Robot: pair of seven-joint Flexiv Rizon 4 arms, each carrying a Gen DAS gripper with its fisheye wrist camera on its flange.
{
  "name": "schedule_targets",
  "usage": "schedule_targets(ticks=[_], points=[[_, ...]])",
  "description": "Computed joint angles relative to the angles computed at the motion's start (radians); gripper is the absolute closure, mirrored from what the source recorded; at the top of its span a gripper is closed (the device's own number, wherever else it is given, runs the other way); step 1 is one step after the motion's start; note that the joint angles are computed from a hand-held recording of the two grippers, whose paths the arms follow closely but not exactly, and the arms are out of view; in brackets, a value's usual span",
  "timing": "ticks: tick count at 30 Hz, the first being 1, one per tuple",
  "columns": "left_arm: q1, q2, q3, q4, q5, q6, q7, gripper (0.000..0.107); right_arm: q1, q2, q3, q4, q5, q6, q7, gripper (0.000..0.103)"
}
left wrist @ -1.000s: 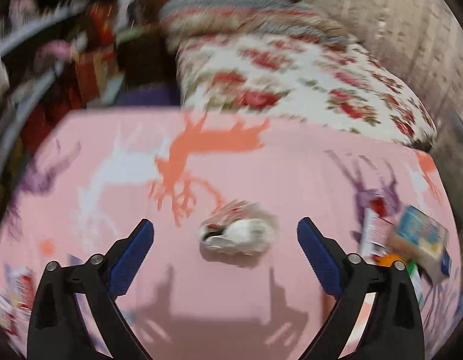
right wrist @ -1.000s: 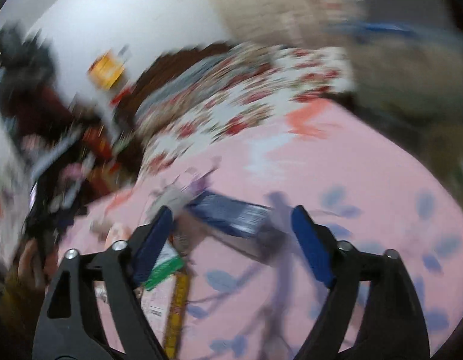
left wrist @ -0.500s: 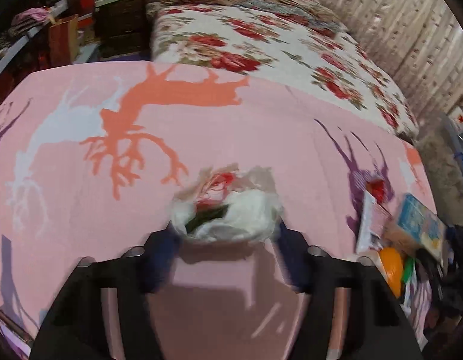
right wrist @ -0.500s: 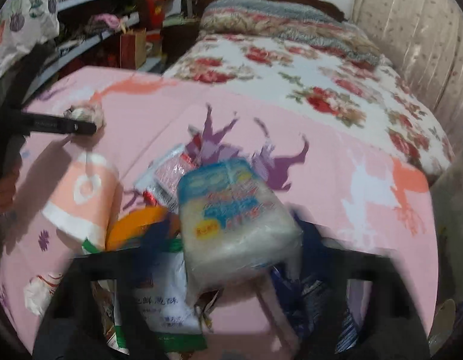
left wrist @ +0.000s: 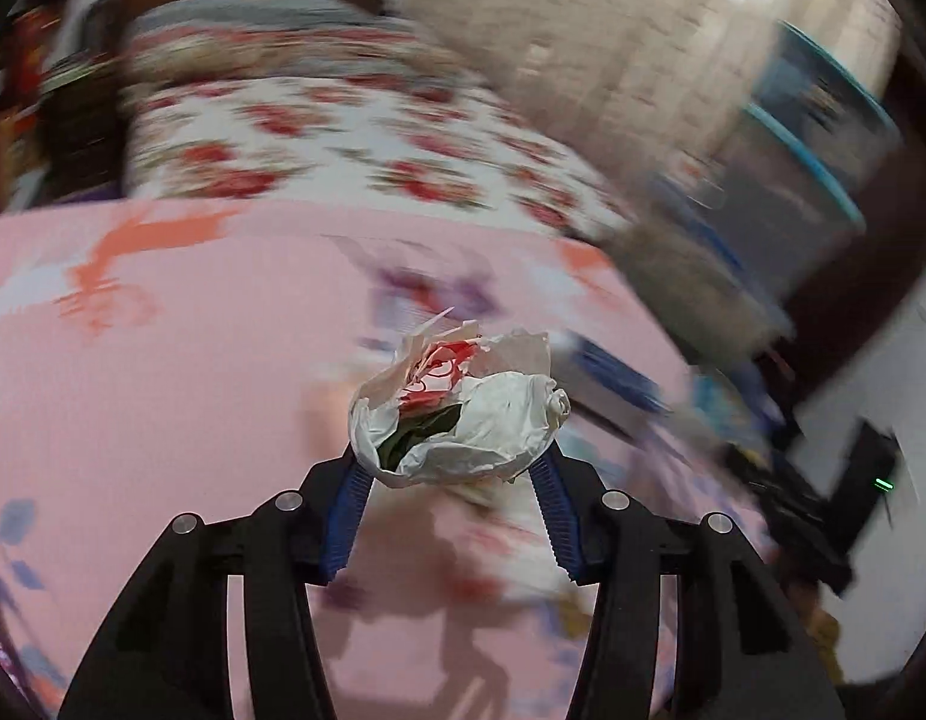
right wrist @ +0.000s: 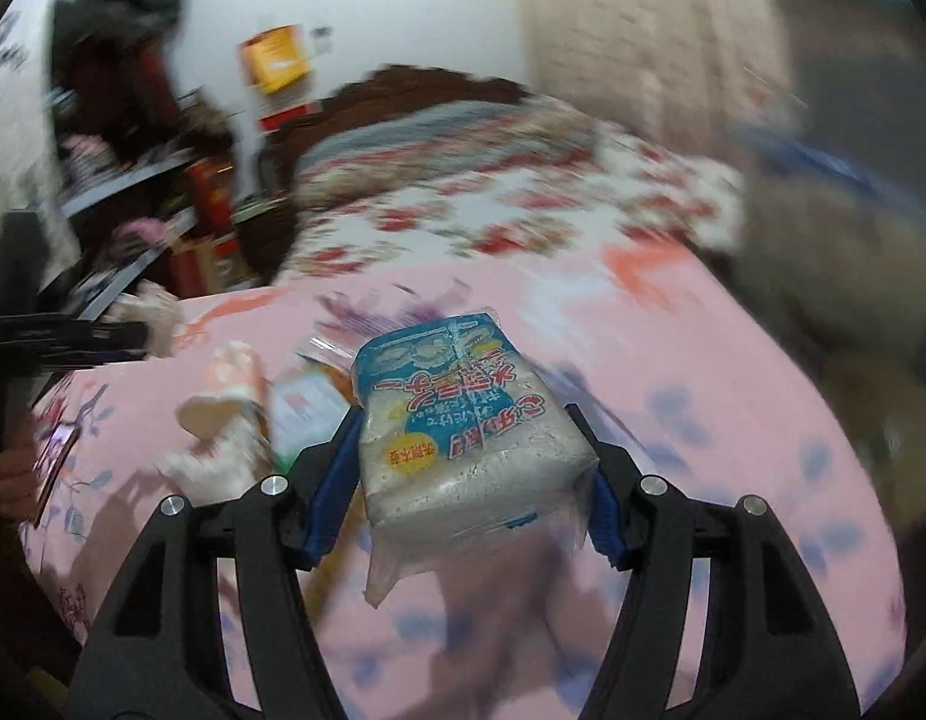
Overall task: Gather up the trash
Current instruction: 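Carry the paper and snack bag to the beige bin and open both grippers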
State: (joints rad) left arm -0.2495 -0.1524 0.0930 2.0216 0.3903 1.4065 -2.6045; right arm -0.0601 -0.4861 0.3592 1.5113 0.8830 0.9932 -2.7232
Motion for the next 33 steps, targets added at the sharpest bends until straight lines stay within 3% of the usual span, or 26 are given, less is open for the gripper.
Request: schedule_targets(ticks=[3, 6, 11, 15, 19, 24, 26, 29, 33], points=[[0.022, -0.092, -0.122, -0.076, -0.153, 0.024, 0.225, 0.058, -0.028, 0.004, -0.031, 0.039, 0.002, 0.013, 0.047, 0.037], [0.015, -0.202, -0.203, -0.188, -0.253, -0.008, 0.379, 0.058, -0.033, -0.003, -0.050, 0.058, -0.012, 0.058, 0.073, 0.037], [-0.061, -0.364, -0.217, -0.385, -0.325, -0.103, 0.502, 0.058, -0.056, -0.038, -0.058, 0.048, -0.056, 0.097, 0.155, 0.036], [-0.122, -0.447, -0.172, -0.498, -0.368, -0.179, 0.539, 0.057, -0.078, -0.057, -0.042, 0.042, -0.084, 0.113, 0.178, 0.034], [-0.204, -0.512, -0.070, -0.602, -0.347, -0.277, 0.514, 0.055, -0.085, -0.078, -0.034, 0.043, -0.121, 0.124, 0.206, 0.029], [-0.191, -0.539, -0.078, -0.614, -0.370, -0.312, 0.523, 0.050, -0.122, -0.094, -0.003, 0.035, -0.125, 0.117, 0.206, 0.013], [-0.195, -0.548, -0.070, -0.629, -0.368, -0.330, 0.514, 0.046, -0.137, -0.092, 0.010, 0.037, -0.114, 0.122, 0.187, 0.011], [-0.194, -0.548, -0.068, -0.629, -0.371, -0.331, 0.497, 0.030, -0.157, -0.091, 0.022, 0.037, -0.098, 0.108, 0.161, 0.010], [-0.202, -0.540, -0.057, -0.627, -0.355, -0.335, 0.481, 0.030, -0.170, -0.084, 0.026, 0.050, -0.077, 0.102, 0.111, 0.009]])
